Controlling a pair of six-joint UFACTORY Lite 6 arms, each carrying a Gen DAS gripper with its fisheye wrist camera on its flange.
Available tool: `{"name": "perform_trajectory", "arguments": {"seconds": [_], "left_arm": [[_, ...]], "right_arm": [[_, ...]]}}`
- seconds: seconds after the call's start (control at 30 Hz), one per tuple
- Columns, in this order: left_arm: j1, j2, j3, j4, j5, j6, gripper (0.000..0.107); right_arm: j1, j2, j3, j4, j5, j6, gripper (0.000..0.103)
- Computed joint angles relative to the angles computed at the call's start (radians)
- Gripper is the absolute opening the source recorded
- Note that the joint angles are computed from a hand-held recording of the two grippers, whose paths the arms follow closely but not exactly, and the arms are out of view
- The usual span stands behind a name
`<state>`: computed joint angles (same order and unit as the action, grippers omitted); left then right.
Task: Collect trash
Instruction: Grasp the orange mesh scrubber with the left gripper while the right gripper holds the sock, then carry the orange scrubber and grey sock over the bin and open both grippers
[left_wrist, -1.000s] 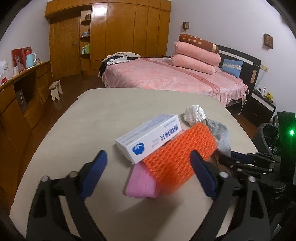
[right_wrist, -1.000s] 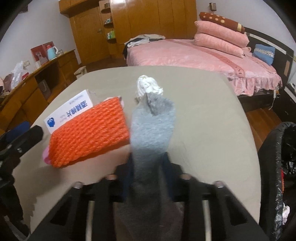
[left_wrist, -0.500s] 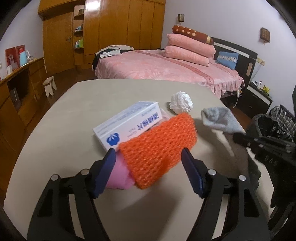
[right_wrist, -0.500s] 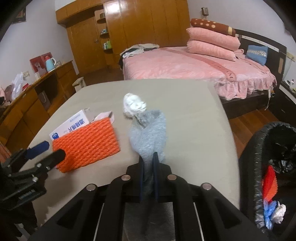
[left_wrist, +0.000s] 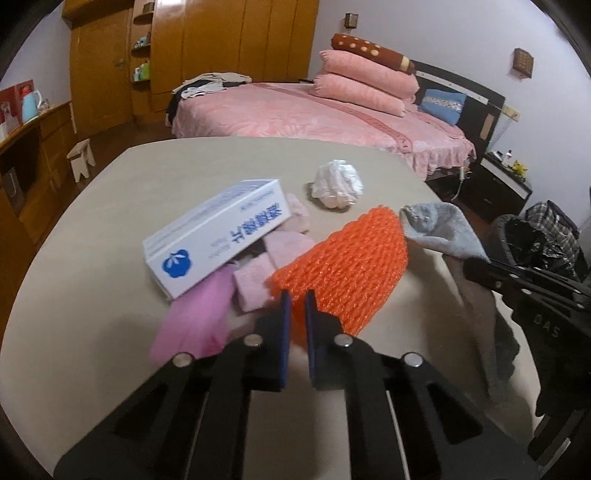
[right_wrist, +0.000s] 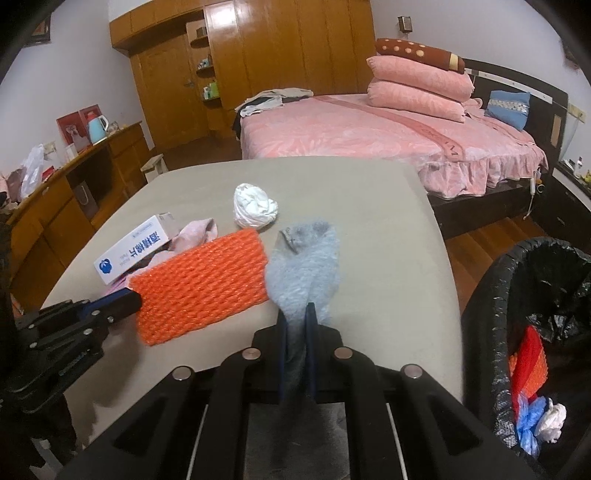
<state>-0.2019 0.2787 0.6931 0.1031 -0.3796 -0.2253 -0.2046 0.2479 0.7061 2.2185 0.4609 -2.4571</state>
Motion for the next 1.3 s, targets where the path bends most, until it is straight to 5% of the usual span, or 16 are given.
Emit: {"name": "perform_trajectory", "arguments": {"seconds": [0.2,0.3,0.57,0.77,0.93,1.13,1.3], "left_arm": [[-0.057,-0.035,-0.020,-0.013,0.020,-0.007,0.012],[-0.081,-0.038,-0.017,-0.123,0.018,0.083,0.052],[-0.135,0.045,0.096,-0.172,0.035,0.163,0.067],[-0.159,0.203,0.260,-0.158,0.114,0.155,0.065],[-0.161,0.233,0.287,-0.103,0.129,0.095,0.015],[-0.171,0.169,0.225,-0.027,0.090,0.009,0.010],[-0.196,0.078,0.164,-0.167,0.091,0.099,0.010]], "right_arm": [[-0.042,-0.002,0.006,-0.014,-0.002,0.000,0.009],[-0.062,-0.011,0.002,-0.012,-0.002,-0.009,0.009],[-0.116,-0.022,0.008,-0.060,0.003,0.020,0.009],[-0.146,0.002,0.030,-0.101,0.007,0.056,0.009],[-0.162,0.006,0.025,-0.113,0.018,0.060,0.009],[-0.171,-0.012,0.018,-0.139,0.028,0.087,0.009],[-0.179,-0.056,0.001,-0.183,0.036,0.129,0.009]]}}
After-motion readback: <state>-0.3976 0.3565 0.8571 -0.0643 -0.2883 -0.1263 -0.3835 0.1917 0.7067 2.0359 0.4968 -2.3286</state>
